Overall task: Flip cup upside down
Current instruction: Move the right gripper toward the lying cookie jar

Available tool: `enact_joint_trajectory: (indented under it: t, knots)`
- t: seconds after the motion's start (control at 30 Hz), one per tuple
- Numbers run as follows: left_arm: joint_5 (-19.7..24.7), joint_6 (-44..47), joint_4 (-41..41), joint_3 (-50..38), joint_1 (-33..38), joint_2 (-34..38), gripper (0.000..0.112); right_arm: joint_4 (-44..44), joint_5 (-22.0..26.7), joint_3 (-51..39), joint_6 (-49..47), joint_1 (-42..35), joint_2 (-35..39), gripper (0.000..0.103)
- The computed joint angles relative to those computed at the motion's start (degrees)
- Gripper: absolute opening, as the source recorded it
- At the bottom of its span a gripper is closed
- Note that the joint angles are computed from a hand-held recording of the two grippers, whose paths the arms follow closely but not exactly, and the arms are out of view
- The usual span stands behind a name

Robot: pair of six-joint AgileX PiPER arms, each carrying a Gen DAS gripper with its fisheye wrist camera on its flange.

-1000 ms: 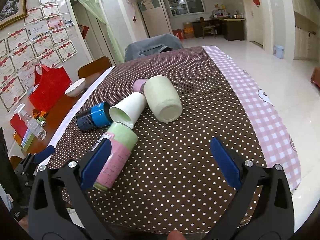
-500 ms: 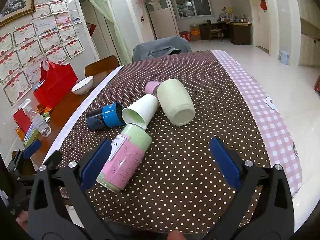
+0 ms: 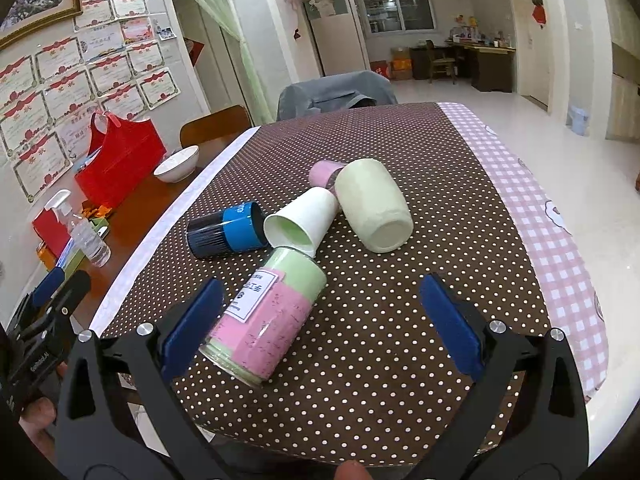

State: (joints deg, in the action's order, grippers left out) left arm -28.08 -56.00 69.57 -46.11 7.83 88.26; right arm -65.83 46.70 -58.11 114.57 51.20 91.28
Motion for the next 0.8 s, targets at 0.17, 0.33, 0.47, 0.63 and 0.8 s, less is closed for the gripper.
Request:
enact_joint_trajectory:
  t: [0.17,0.33,0.47,0.63,0.8]
  knots:
    - [-0.7,0.6,-0.1,-0.2,0.2,0.1,0.099,0.6,0.1,-1.2,-1.3,0.0,0.7,0.097]
    - [-0.8,0.6,0.0,-0.8,0.1,0.2,0.099,1.1,-0.4,-2.3,-2.3,-0.1,1.4,0.097]
    - [-0.8,-0.1,0.8,-1.6,0.1,0.3,0.099,2.1,-1.9,-3.3,-3.6,-1.0,2.3,0.097]
    - [-1.3,-2.1,2.6,-3.5,0.0,1.3,0.099,4.3,-3.2,-5.2,-6.3,-2.3,3.6,0.097]
    - [-1.9,-4.3,4.4,-6.3,-0.4,3.7,0.099,7.6,-2.5,-8.7,-10.6,-3.2,6.1,0.097]
